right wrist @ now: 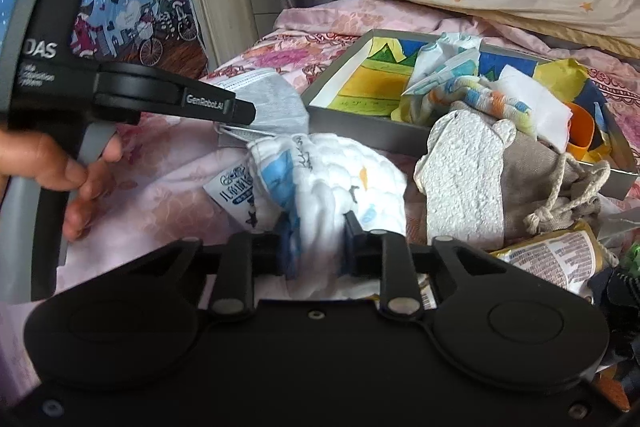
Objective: Organize soft objects
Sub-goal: 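Carry the mask and quilted cloth into the box and open both tools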
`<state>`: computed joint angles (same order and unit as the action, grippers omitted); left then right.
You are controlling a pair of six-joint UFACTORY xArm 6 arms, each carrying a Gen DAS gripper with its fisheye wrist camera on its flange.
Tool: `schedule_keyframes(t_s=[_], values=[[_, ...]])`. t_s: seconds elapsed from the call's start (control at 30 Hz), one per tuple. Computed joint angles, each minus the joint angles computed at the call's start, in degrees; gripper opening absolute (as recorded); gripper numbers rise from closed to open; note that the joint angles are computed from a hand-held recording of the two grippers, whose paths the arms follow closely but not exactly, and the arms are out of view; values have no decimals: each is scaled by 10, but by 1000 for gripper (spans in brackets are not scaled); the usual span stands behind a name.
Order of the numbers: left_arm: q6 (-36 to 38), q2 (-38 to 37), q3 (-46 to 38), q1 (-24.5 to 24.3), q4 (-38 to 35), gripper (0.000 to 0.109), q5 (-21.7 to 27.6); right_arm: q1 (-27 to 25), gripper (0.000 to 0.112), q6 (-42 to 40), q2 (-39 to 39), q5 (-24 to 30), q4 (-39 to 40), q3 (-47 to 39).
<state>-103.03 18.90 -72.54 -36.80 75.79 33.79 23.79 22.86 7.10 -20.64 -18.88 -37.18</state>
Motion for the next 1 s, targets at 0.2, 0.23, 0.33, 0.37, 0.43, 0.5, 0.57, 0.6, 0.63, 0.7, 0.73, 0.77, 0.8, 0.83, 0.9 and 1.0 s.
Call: schedule_keyframes(t_s=[0.2, 0.23, 0.33, 0.37, 0.43, 0.5, 0.57, 0.6, 0.63, 0.7, 0.73, 0.77, 0.8, 0.83, 0.9, 1.0], values=[[-26, -22, 3, -14, 23, 11, 18, -20, 14, 53, -19, -17, -57, 1], [-32, -26, 5, -16, 26, 11, 21, -23, 14, 58, -24, -21, -61, 3], [-54, -43, 11, -22, 33, 11, 31, -41, 14, 88, -40, -32, -85, 5], [-55, -46, 11, -23, 33, 11, 35, -47, 14, 98, -45, -34, -92, 5], [-48, -48, 4, -28, 23, 11, 46, -59, 14, 113, -54, -39, -99, 6], [-40, -48, -4, -32, 13, 11, 52, -74, 14, 128, -62, -51, -106, 8], [-38, -45, -18, -36, 4, 11, 55, -88, 14, 137, -68, -61, -109, 6], [-36, -42, -25, -36, -1, 11, 52, -96, 14, 140, -71, -68, -108, 7], [-32, -37, -35, -36, -8, 11, 48, -103, 14, 140, -73, -74, -103, 7], [-22, -21, -62, -39, -20, 11, 48, -120, 14, 145, -76, -86, -93, 6], [-15, -12, -78, -40, -25, 11, 48, -132, 14, 149, -79, -95, -90, 8], [-7, 2, -99, -41, -31, 11, 49, -141, 14, 148, -79, -102, -80, 9], [-3, 13, -116, -42, -33, 11, 50, -149, 14, 150, -77, -109, -75, 8], [6, 28, -139, -42, -39, 11, 51, -160, 14, 149, -76, -116, -60, 9], [22, 60, -186, -43, -50, 11, 53, -179, 14, 158, -68, -126, -45, 6], [58, 124, -277, -43, -72, 11, 53, -193, 14, 135, -51, -142, 11, 3]])
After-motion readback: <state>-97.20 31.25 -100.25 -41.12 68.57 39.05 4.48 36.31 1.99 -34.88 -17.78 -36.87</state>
